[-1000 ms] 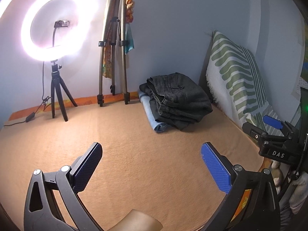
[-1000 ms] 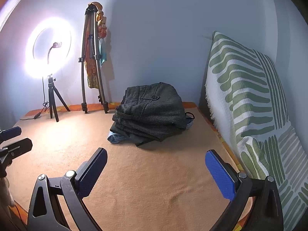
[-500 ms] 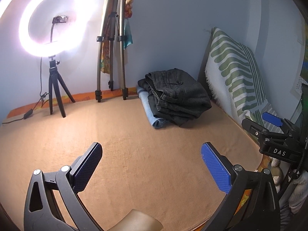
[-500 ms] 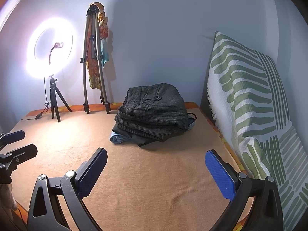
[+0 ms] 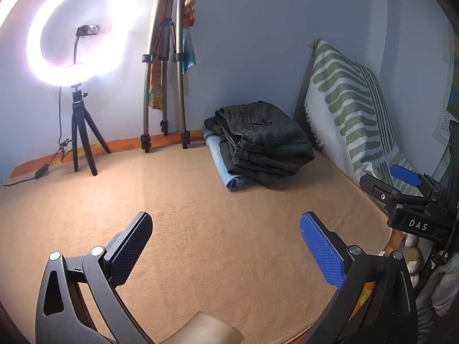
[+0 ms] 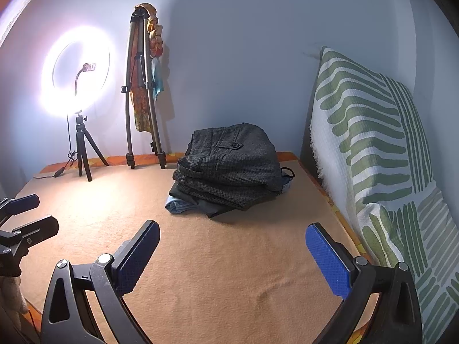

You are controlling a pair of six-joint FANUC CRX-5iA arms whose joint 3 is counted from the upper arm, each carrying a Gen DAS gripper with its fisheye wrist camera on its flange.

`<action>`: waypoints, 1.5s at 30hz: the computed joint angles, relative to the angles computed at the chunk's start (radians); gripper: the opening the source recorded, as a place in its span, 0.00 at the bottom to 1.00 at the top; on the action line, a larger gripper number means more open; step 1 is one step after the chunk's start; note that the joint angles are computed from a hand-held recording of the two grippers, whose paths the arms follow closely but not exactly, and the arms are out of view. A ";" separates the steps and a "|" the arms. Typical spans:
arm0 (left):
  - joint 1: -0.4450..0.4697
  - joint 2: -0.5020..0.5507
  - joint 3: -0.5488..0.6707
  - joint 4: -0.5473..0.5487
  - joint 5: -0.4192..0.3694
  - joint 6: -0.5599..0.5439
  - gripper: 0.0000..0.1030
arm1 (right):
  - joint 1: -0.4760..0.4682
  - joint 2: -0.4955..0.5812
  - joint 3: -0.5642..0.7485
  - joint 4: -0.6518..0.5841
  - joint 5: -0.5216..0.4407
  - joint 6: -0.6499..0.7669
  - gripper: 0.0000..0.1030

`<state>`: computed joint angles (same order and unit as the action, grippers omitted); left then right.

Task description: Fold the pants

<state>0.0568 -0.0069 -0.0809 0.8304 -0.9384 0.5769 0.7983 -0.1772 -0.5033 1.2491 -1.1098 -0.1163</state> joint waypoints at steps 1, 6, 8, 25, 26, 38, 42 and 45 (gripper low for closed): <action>0.000 0.000 -0.001 0.001 0.001 0.000 0.99 | 0.000 0.000 0.000 0.001 0.000 -0.001 1.00; -0.001 0.000 -0.001 0.001 0.003 0.001 0.99 | -0.001 0.000 -0.001 0.001 0.000 -0.001 1.00; -0.001 -0.001 -0.003 0.003 0.004 -0.003 0.99 | 0.001 0.000 -0.001 0.002 -0.002 -0.002 1.00; -0.005 -0.010 -0.011 0.015 0.006 -0.012 0.99 | 0.006 0.003 0.001 0.001 -0.008 -0.007 1.00; -0.004 -0.012 -0.011 0.016 0.006 -0.012 0.99 | 0.007 0.005 0.002 0.001 -0.009 -0.007 1.00; -0.003 -0.016 -0.006 0.010 -0.001 -0.008 0.99 | 0.014 0.010 0.006 -0.001 -0.014 -0.014 1.00; -0.004 -0.015 -0.006 0.013 0.000 -0.011 0.99 | 0.013 0.010 0.006 -0.002 -0.014 -0.012 1.00; -0.003 -0.015 -0.004 0.011 -0.001 -0.008 0.99 | 0.016 0.013 0.009 -0.003 -0.017 -0.013 1.00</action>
